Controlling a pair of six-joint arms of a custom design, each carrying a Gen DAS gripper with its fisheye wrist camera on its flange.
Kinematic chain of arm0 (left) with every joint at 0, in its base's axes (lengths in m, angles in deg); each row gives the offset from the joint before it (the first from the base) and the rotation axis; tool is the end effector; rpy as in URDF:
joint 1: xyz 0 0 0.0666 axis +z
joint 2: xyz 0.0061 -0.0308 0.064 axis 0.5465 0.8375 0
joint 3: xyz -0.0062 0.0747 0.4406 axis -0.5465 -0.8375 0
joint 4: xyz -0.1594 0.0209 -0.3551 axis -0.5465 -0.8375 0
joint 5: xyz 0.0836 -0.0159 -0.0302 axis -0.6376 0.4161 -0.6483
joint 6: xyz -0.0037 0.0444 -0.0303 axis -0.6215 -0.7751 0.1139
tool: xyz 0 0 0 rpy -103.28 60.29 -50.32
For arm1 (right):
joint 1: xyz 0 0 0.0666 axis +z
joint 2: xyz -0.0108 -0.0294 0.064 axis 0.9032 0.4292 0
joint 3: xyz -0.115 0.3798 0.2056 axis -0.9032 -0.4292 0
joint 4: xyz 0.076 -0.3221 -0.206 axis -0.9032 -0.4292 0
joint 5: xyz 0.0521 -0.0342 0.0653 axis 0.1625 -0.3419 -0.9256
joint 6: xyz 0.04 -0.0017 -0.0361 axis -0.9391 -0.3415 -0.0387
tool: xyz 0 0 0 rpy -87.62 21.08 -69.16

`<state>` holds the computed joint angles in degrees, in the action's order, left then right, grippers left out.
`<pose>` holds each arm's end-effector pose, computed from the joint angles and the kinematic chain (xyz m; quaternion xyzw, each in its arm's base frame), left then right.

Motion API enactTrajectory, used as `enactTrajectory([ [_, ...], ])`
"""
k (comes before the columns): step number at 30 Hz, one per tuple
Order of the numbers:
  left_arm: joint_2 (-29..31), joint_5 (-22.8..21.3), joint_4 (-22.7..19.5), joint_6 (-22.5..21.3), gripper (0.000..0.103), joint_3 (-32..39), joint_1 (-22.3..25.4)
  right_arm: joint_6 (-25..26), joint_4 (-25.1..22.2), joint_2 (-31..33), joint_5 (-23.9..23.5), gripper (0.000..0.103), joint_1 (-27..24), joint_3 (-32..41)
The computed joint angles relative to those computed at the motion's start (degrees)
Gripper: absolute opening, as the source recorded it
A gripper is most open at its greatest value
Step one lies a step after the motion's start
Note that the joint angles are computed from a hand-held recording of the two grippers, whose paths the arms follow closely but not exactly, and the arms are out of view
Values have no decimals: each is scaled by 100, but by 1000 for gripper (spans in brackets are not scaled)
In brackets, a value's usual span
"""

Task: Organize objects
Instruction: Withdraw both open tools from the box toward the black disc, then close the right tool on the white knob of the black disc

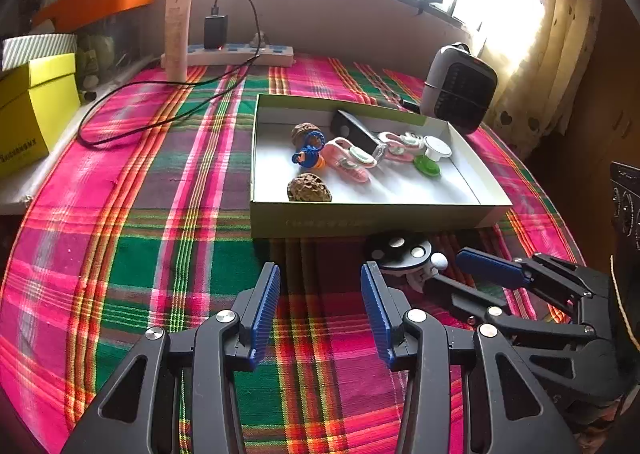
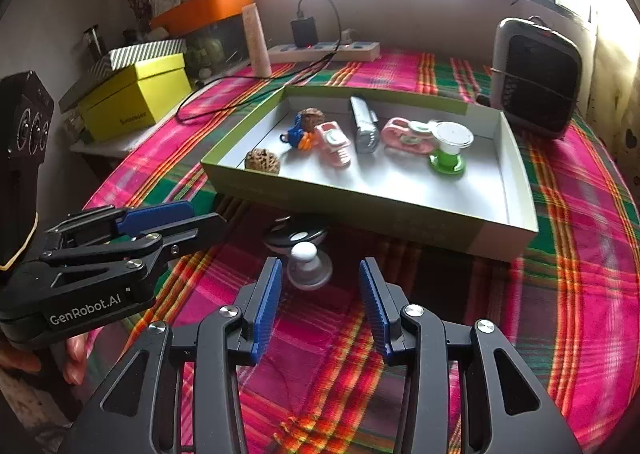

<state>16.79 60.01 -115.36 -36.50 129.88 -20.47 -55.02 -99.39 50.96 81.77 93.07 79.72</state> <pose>0.3392 -0.4391 0.4873 0.0351 0.9300 -0.1195 0.3458 0.3421 0.1868 0.4579 -0.1713 0.9188 0.1302 0.3310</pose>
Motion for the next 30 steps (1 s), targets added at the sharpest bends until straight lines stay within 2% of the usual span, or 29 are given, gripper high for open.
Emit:
enactTrajectory([
  [8, 1, 110, 39, -2, 41, -34, 21, 169, -259, 244, 162, 42, 86, 177],
  [11, -1, 139, 58, -2, 41, -45, 33, 223, -239, 254, 405, 42, 139, 179],
  [19, 26, 219, 95, -26, 41, -44, 58, 366, -181, 246, 430, 41, 132, 138],
  [25, 38, 245, 101, -34, 41, -35, 61, 367, -175, 232, 461, 27, 117, 131],
  [30, 39, 285, 103, -46, 41, -25, 55, 336, -154, 192, 443, 27, 95, 91],
])
